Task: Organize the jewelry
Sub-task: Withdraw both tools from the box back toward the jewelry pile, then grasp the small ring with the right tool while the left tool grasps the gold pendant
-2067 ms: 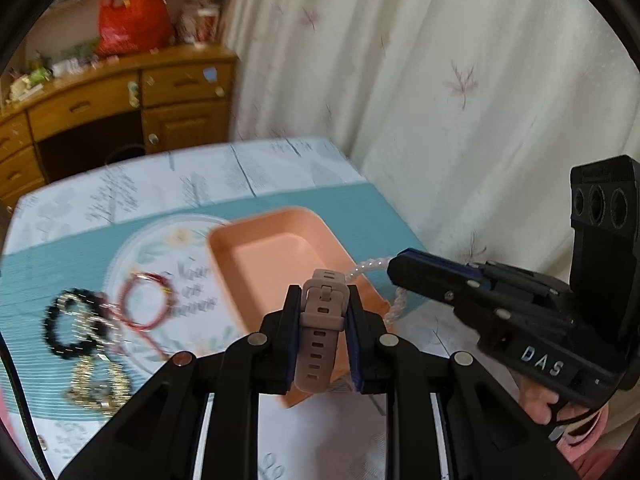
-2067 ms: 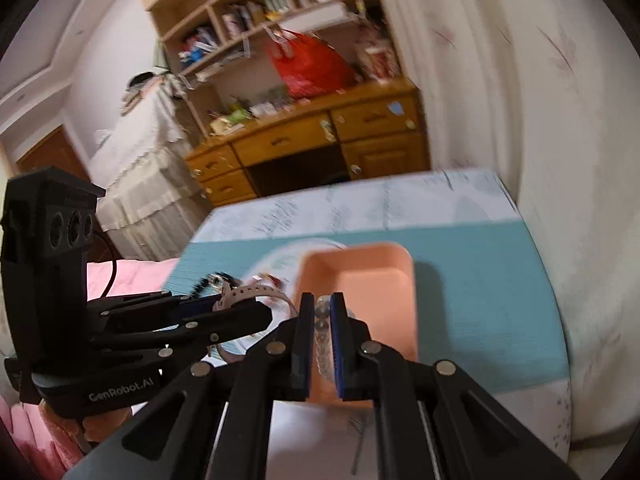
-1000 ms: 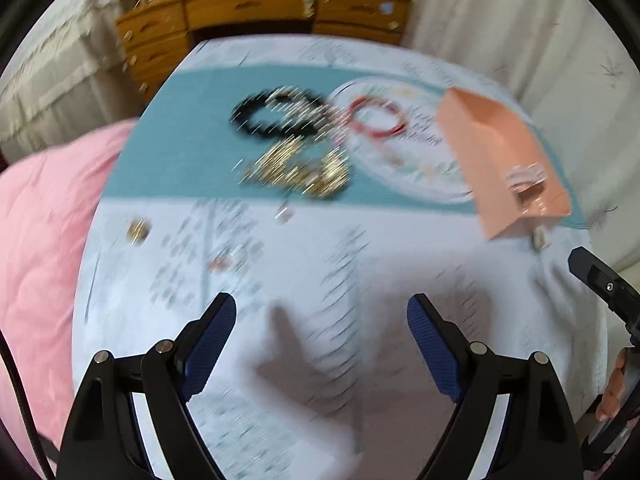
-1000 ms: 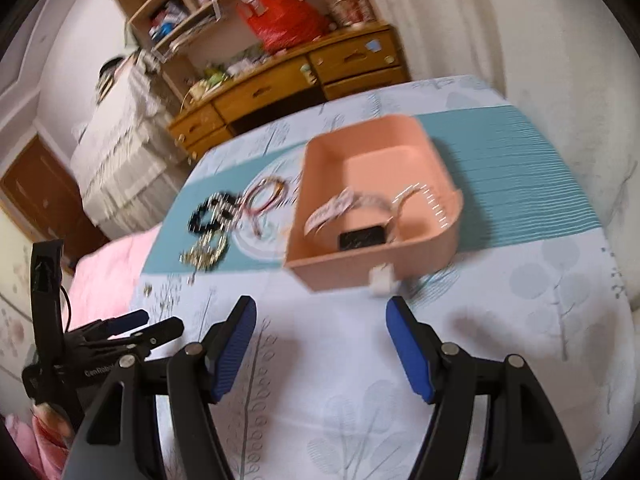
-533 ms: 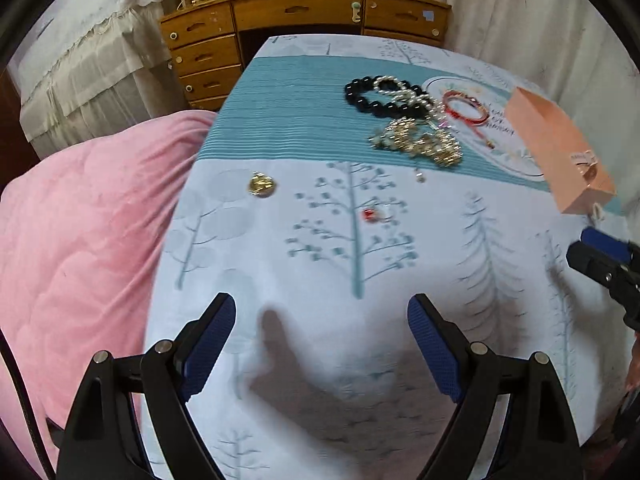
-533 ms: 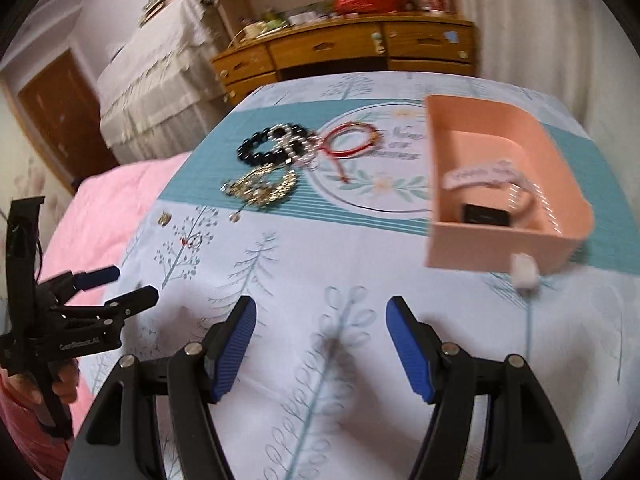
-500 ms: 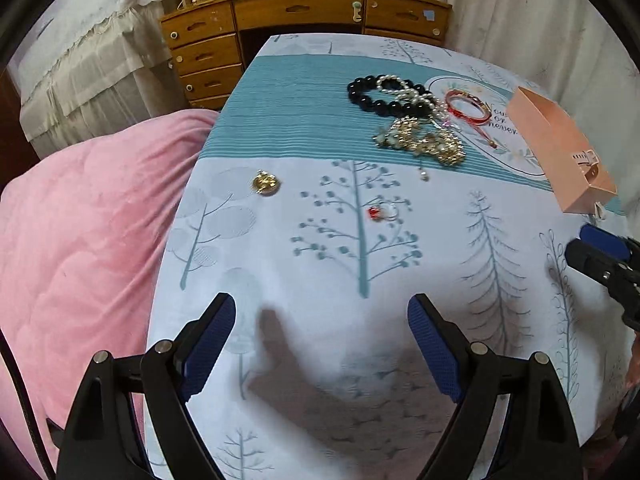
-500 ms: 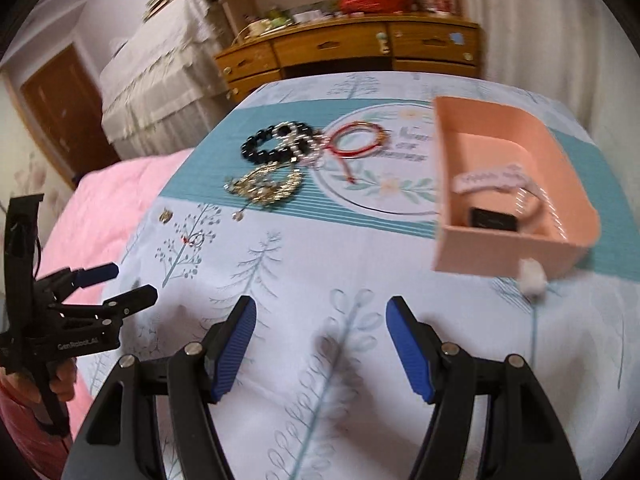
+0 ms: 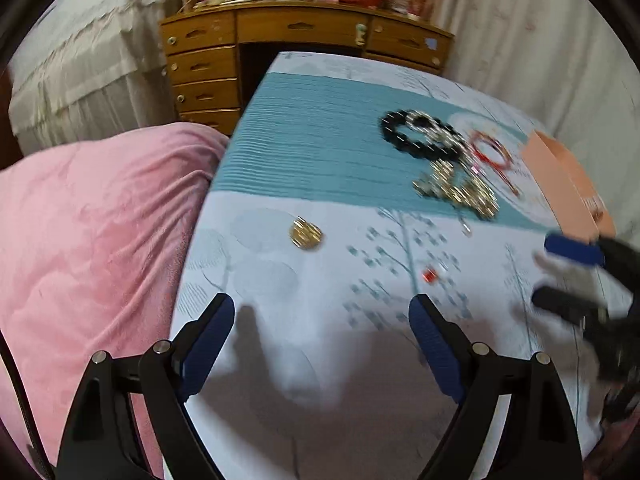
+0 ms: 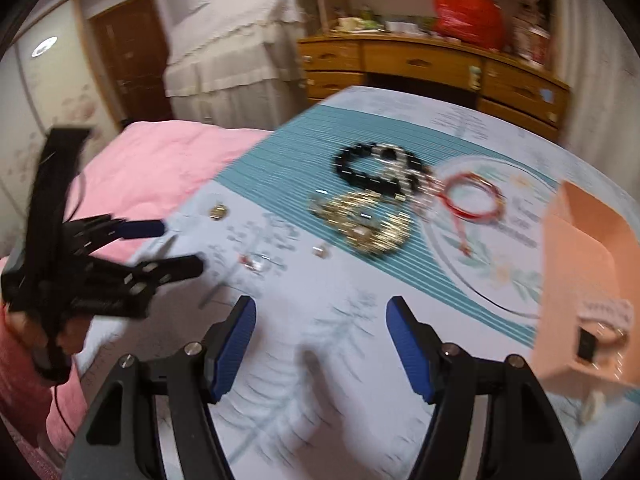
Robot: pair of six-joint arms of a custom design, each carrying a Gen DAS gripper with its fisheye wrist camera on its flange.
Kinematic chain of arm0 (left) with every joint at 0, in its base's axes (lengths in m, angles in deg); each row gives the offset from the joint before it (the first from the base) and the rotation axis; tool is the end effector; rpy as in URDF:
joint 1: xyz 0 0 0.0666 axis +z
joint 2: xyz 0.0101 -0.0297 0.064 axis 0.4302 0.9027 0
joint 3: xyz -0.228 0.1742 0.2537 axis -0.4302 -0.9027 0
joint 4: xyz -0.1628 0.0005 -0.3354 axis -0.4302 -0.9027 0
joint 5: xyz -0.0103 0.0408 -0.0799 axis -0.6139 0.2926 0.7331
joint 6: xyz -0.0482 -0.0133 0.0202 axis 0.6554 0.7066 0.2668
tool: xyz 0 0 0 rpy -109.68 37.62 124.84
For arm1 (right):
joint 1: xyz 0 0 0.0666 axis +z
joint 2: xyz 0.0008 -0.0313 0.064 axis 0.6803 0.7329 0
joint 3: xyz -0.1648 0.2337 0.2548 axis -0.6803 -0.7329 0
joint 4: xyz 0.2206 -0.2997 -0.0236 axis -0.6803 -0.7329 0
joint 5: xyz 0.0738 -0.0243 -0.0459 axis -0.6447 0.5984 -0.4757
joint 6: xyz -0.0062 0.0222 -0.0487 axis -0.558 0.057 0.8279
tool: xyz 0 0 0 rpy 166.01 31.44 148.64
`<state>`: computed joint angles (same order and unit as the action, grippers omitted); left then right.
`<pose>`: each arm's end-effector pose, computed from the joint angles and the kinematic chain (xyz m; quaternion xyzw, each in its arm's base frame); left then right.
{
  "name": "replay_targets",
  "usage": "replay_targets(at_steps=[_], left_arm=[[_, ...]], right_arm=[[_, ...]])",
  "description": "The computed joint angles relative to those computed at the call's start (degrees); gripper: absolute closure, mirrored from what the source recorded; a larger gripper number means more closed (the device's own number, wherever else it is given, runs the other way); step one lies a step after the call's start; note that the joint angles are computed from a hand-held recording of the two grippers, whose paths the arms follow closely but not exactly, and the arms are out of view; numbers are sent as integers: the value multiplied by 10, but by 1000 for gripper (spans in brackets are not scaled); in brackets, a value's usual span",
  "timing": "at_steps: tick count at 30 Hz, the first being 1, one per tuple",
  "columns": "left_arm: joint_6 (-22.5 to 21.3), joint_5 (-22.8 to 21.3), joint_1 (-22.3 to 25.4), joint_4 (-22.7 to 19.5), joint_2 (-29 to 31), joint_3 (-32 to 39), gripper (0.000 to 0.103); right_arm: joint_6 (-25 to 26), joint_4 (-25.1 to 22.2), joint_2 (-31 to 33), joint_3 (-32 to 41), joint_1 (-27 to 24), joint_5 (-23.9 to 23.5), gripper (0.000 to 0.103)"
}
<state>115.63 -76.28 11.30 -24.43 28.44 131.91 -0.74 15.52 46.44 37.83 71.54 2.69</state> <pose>0.3055 -0.0717 0.3296 -0.1277 0.9500 -0.0222 0.2840 0.3759 0.2170 0.3427 -0.3520 0.8753 0.1889 0.2725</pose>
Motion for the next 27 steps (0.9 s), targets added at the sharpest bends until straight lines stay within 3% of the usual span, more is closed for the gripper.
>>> replay_targets(at_steps=[6,10,16,20,24,27], left_arm=[[-1,13,40,40,14,-5,20],[-9,-4,44,56,25,-2,34],[-24,2,51,92,27,-10,45],[-40,-12,43,95,36,-6,51],[-51,-8,40,103,36,-8,71],[-52,-20,35,103,36,-9,76]], right_arm=[[-14,59,16,-3,37,2,35],[-21,65,39,14,60,28,35],[-10,53,58,27,80,65,36],[-2,42,67,31,89,96,48],[9,45,65,28,92,103,60],[10,47,65,28,93,100,70]])
